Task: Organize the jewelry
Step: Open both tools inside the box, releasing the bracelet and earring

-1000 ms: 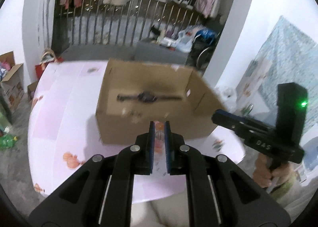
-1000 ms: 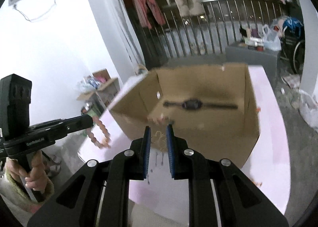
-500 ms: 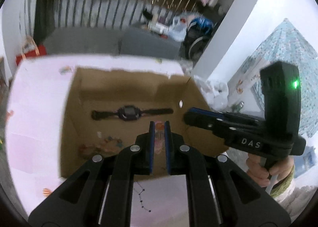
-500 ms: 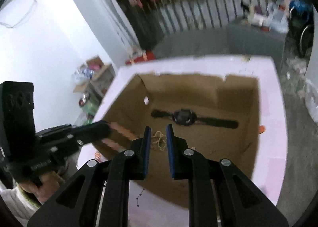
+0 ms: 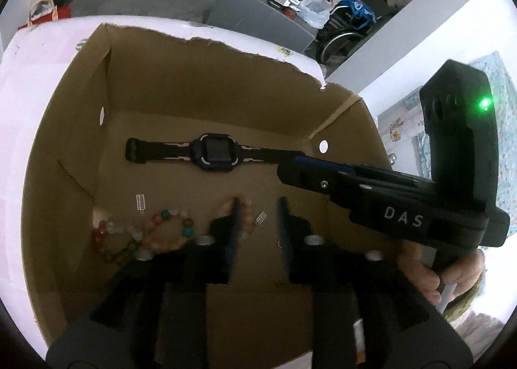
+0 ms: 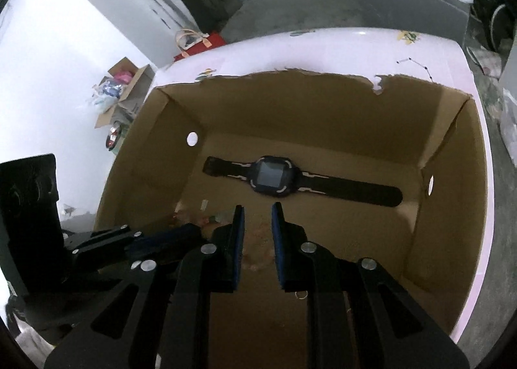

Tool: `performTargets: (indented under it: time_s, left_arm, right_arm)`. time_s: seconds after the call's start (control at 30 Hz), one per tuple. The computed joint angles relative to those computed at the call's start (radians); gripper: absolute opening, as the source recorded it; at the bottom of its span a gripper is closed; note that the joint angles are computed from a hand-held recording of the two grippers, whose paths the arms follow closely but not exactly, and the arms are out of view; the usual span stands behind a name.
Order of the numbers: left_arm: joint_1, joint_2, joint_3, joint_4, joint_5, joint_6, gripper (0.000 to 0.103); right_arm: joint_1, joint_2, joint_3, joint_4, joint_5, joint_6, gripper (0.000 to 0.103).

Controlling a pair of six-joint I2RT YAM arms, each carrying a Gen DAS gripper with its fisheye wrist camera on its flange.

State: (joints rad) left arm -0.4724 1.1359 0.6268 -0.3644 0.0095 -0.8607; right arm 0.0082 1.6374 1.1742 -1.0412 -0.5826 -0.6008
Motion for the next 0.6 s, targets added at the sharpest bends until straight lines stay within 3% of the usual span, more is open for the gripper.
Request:
performTargets:
  time_s: [0.27, 0.4, 0.47, 0.53, 0.6]
  left_arm:
    - [-0.018, -0.101, -0.015, -0.062, -0.081, -0.018, 0.042]
    - [-0.143, -0.268, 0.024, -0.221, -0.289, -0.057, 0.06]
    - [-0.273, -0.346, 0.069, -0.357, -0.474, -0.111, 0.069]
    - [-0.378, -0.376, 0.111, -0.493, -0.613, -0.193, 0.08]
    - [-0.456, -0.383, 0.139, -0.654, -0.716, -0.323, 0.083]
  right_arm:
    - [-0.092, -0.079, -0.011, -0.008, -0.05, -0.03, 0.025]
    - [-0.246, -0.147, 0.012, -0.095, -0.143, -0.133, 0.033]
    - [-0.362, -0.163, 0.031, -0.155, -0.189, -0.199, 0.037]
    - [-0.461, -0.144, 0.052, -0.21, -0.221, -0.254, 0.043]
    - [-0.527, -0.098, 0.074, -0.256, -0.227, -0.289, 0.045]
